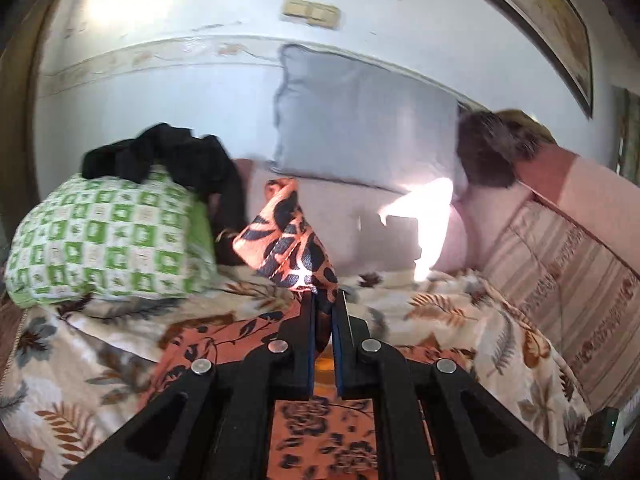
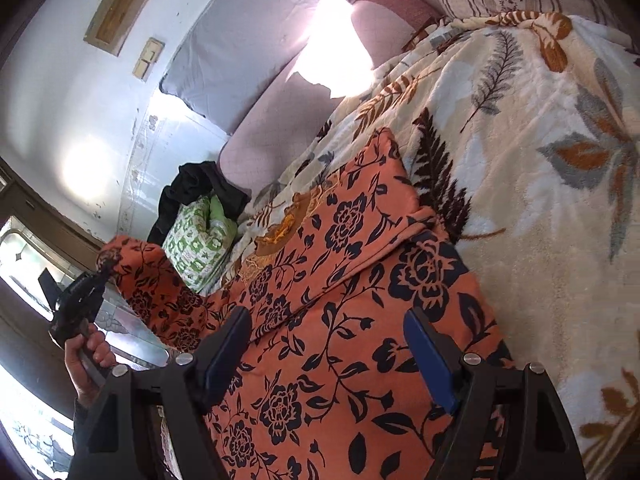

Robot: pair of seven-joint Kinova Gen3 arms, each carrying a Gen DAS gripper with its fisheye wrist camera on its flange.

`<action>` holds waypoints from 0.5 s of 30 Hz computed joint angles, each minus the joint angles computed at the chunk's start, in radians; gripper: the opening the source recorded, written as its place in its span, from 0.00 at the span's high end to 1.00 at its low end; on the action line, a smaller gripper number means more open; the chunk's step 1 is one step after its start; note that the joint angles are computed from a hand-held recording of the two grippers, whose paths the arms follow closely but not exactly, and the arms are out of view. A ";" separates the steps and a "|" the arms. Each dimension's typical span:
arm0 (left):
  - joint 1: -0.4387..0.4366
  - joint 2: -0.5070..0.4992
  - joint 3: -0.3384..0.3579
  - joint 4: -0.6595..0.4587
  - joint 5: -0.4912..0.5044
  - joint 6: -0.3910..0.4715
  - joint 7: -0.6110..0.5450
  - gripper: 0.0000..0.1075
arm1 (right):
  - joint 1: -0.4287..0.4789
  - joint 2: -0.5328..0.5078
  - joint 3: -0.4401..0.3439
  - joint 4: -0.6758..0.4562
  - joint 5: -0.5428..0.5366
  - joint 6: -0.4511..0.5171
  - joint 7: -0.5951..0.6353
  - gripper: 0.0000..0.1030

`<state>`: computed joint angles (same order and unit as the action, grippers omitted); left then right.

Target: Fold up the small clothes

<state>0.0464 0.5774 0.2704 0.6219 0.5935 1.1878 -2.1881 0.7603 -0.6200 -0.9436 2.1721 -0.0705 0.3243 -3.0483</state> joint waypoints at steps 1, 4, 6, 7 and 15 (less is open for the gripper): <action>0.042 -0.007 0.007 0.030 -0.031 0.009 0.006 0.92 | -0.019 -0.021 0.025 0.021 -0.011 -0.008 -0.009 0.21; 0.166 0.006 -0.017 0.083 -0.146 0.115 0.010 0.49 | -0.059 -0.068 0.080 0.057 -0.032 0.006 -0.027 0.21; 0.241 0.046 -0.070 0.097 -0.216 0.187 0.044 0.36 | -0.073 -0.091 0.103 0.076 -0.043 0.009 -0.038 0.19; 0.252 0.047 -0.094 0.118 -0.228 0.201 0.045 0.37 | -0.082 -0.098 0.116 0.083 -0.047 0.012 -0.041 0.19; 0.022 -0.049 -0.144 0.219 -0.142 0.078 -0.055 0.28 | -0.137 -0.003 0.149 0.087 -0.044 -0.067 -0.013 0.19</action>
<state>0.0683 0.5287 0.1260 0.8411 0.4513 1.2656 -2.2428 0.6233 -0.6232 -0.7943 2.2586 -0.1147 0.2574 -3.0614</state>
